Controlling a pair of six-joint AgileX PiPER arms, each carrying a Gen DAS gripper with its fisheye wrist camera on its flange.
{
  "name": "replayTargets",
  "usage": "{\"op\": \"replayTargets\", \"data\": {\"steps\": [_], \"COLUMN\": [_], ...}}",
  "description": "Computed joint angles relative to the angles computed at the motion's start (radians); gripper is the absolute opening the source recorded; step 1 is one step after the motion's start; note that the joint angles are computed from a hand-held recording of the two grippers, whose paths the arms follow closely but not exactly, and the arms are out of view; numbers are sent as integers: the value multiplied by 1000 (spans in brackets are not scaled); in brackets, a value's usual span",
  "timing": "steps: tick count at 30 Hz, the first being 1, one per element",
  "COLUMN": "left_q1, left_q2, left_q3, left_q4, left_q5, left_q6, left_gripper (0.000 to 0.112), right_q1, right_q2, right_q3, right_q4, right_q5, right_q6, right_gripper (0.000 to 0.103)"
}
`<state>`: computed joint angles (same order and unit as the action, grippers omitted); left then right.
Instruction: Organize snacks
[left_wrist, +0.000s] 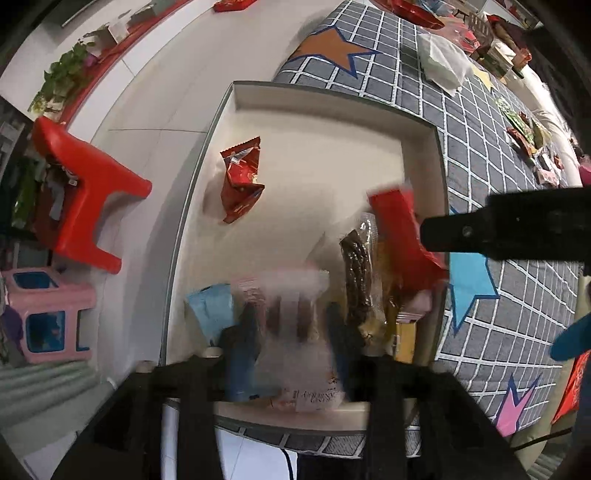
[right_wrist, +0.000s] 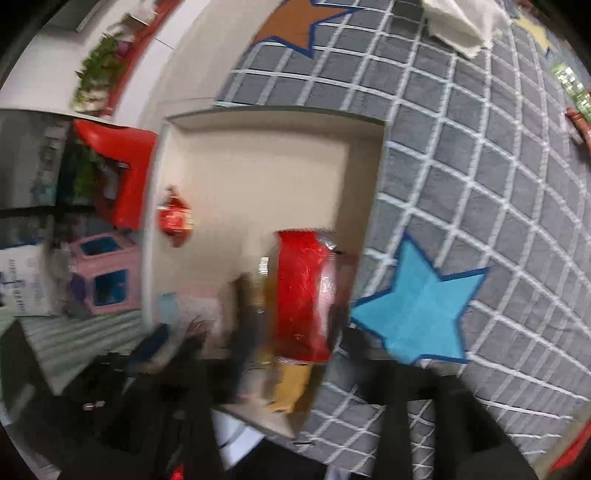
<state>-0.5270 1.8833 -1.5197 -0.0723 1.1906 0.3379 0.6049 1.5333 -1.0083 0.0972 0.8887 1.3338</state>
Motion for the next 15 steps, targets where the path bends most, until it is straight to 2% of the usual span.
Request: {"op": "replayTargets", "data": {"steps": [2, 5, 7, 9, 13, 15], "left_q1": [9, 23, 22, 14, 28, 32], "left_q2": [-8, 12, 11, 6, 7, -2], "left_q3": [9, -10, -10, -5, -11, -5], "left_q4": [-14, -44, -40, -16, -48, -61], "left_q5": [-18, 3, 3, -1, 23, 22], "left_q6": [3, 20, 27, 25, 68, 77], "left_gripper": [80, 83, 88, 103, 103, 103], "right_q1": [19, 0, -11, -16, 14, 42], "right_q2": [19, 54, 72, 91, 149, 137], "right_q3": [-22, -10, 18, 51, 86, 135], "right_q4": [-51, -11, 15, 52, 107, 135], "right_q5": [63, 97, 79, 51, 53, -8], "right_q6": [34, -6, -9, -25, -88, -89], "right_gripper": [99, 99, 99, 99, 99, 99]}}
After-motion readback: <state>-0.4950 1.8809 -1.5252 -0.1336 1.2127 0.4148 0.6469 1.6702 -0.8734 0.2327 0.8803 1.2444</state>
